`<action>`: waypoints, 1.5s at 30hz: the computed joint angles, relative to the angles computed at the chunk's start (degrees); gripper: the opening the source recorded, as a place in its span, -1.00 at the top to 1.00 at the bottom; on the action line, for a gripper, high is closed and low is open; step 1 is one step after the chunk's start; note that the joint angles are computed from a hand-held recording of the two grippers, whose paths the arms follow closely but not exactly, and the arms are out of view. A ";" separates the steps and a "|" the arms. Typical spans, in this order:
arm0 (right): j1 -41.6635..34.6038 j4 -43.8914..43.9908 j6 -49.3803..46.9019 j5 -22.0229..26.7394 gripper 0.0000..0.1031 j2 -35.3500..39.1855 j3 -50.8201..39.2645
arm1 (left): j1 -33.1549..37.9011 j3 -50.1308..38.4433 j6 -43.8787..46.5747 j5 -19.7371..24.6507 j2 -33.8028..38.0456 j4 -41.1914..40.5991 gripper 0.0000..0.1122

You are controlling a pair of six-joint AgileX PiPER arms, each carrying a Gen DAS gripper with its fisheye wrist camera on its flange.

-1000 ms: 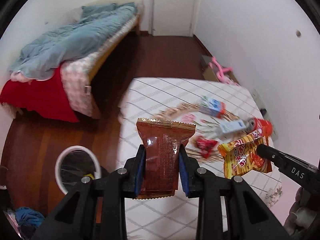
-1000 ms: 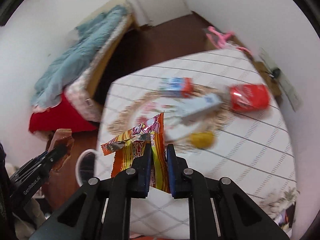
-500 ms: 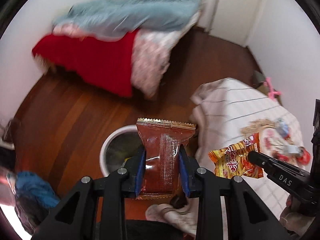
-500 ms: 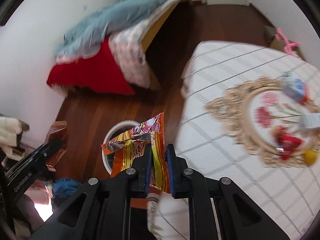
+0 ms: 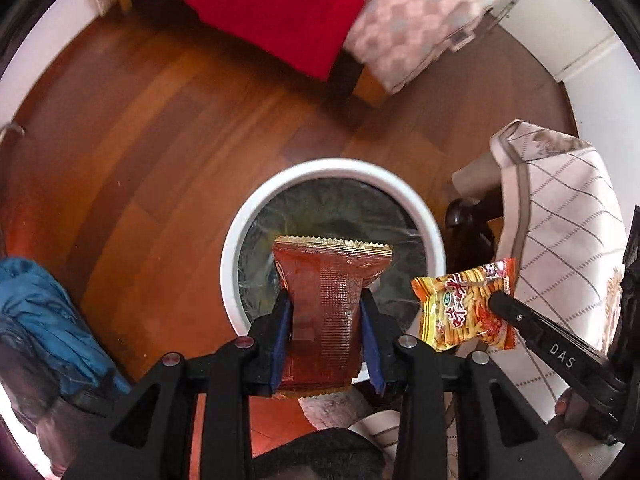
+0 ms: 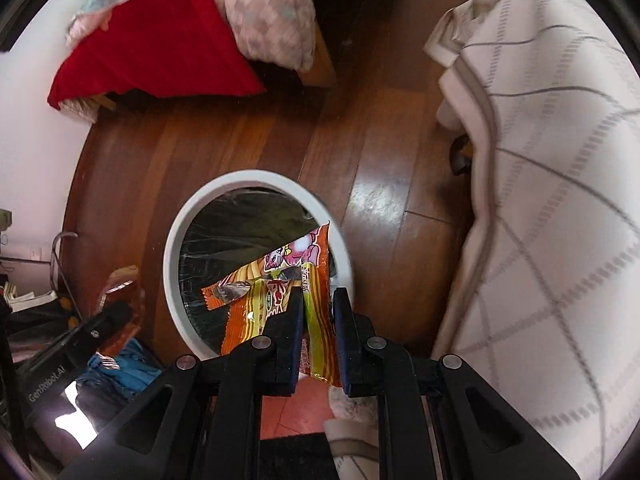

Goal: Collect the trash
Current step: 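Carry both bags over the white bin and open both tools to drop them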

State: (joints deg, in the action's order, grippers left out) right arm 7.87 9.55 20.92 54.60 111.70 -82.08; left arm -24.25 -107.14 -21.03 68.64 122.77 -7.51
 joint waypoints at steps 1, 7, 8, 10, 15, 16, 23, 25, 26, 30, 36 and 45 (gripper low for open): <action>0.46 -0.12 -0.09 0.10 0.70 1.37 -0.99 | 0.24 -0.21 0.31 0.05 0.90 -0.51 0.46; 2.43 -0.09 -1.49 2.59 0.48 5.11 -4.44 | 1.70 0.94 0.61 -0.73 1.59 -1.63 -0.17; 2.65 0.19 -1.71 2.74 0.27 4.96 -4.51 | 2.16 1.21 0.93 -0.95 1.45 -1.87 -0.27; 3.00 0.04 -1.63 2.83 -0.02 3.93 -3.84 | 2.44 1.66 0.29 -0.89 0.86 -1.46 -0.39; 2.71 1.94 -3.60 2.44 -0.39 1.00 -1.14 | 2.76 4.51 -0.55 -1.58 -2.02 0.02 -0.68; 2.94 1.70 -3.54 2.67 -0.44 0.17 -0.54 | 2.62 5.22 -0.83 -1.69 -2.85 0.63 -0.69; 4.35 -0.97 -3.22 3.22 -1.00 -4.86 3.66 | 0.90 10.82 -2.84 -3.56 -8.94 5.44 -0.84; 5.07 -2.35 -2.53 3.58 -1.00 -6.33 4.61 | -0.10 12.59 -4.04 -3.99 -10.83 7.34 -0.84; 5.28 -2.64 -2.35 3.56 -1.00 -7.02 5.10 | -0.46 13.32 -4.44 -4.15 -11.63 7.80 -0.84; 6.71 -5.02 -0.86 4.03 -1.00 -10.40 6.32 | -2.28 16.31 -6.48 -4.73 -15.65 10.10 -0.84; 8.23 -8.88 1.77 5.60 -1.00 -17.00 7.94 | -4.88 18.61 -10.23 -3.65 -21.23 12.78 -0.84; 8.83 -8.81 2.54 9.75 -1.00 -27.71 8.30 | -10.33 17.07 -14.14 0.25 -27.75 17.29 -0.84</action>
